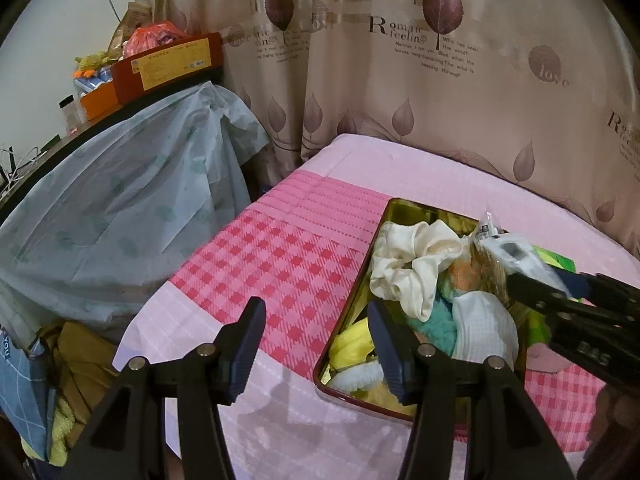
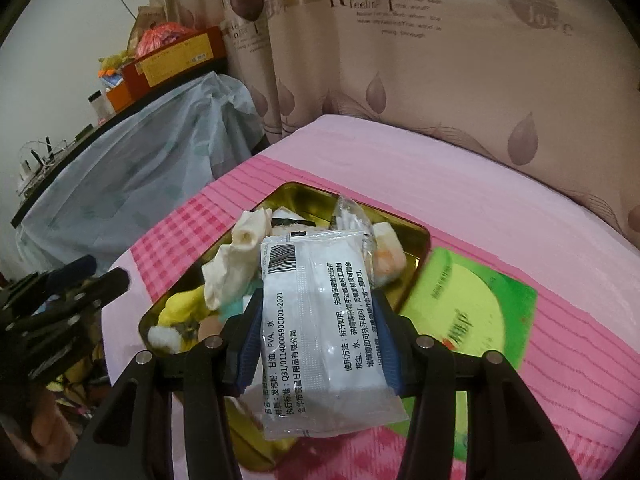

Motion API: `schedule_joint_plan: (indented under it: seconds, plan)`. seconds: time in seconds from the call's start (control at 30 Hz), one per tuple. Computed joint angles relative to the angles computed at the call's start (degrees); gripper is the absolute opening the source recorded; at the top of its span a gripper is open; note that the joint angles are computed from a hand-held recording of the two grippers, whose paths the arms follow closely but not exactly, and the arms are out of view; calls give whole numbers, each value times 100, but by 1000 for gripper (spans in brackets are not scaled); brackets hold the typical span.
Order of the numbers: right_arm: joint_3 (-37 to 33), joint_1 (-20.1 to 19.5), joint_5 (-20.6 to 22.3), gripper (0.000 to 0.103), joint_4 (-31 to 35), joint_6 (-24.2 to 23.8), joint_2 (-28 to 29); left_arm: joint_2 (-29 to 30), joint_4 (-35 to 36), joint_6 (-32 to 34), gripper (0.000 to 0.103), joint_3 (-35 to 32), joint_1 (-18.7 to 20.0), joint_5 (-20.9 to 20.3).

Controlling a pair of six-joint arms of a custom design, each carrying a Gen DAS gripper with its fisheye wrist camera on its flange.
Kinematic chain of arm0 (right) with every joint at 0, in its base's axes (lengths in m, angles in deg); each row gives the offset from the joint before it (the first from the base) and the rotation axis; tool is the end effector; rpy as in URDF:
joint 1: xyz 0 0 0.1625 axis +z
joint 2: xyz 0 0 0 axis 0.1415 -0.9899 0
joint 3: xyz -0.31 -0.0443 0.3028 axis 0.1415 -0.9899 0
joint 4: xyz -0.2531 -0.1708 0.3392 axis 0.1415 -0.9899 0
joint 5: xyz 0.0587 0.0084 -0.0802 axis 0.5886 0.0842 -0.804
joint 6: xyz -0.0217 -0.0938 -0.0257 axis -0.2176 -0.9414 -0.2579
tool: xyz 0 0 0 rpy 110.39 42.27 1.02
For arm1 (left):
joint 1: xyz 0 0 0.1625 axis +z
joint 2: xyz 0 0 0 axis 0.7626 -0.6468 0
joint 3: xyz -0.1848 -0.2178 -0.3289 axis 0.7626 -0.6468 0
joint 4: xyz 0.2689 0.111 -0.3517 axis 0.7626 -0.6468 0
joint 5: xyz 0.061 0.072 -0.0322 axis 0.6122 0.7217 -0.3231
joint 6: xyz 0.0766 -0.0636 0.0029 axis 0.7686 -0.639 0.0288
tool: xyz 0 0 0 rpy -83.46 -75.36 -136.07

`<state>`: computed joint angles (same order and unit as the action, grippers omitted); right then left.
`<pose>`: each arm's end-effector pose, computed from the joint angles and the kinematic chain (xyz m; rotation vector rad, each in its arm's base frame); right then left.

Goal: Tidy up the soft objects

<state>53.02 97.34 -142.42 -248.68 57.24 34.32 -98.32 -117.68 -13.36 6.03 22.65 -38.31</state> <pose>0.3290 -0.8569 -0.0387 0.6077 -2.4835 0.7727 -0.0309 -0.7875 0.2812 0.2579 2.1266 -0.9306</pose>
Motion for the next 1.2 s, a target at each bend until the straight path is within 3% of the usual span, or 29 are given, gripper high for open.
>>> schedule_joint_plan:
  seconds: [0.43, 0.6, 0.67, 0.73, 0.8, 0.93, 1.2]
  plan:
    - [-1803, 12, -295, 47, 722, 28, 1117, -2, 85, -119, 55, -70, 21, 7]
    - [-1777, 34, -322, 50, 561, -38, 1148, -12, 95, -122, 57, -68, 27, -30]
    - [-1640, 40, -293, 57, 470, -42, 1069, -10, 91, -113, 58, -77, 29, -42]
    - [-1430, 56, -297, 73, 291, -6, 962, -9, 61, -90, 58, -67, 28, -47]
    - [-1114, 77, -305, 74, 22, -23, 806, 0, 50, -76, 58, -70, 27, -27]
    - [-375, 110, -370, 89, -388, 119, 417, -3, 42, -73, 58, -68, 28, -48]
    - [828, 191, -763, 98, -1355, 197, -117, 3, -33, -6, 58, -19, 7, -42]
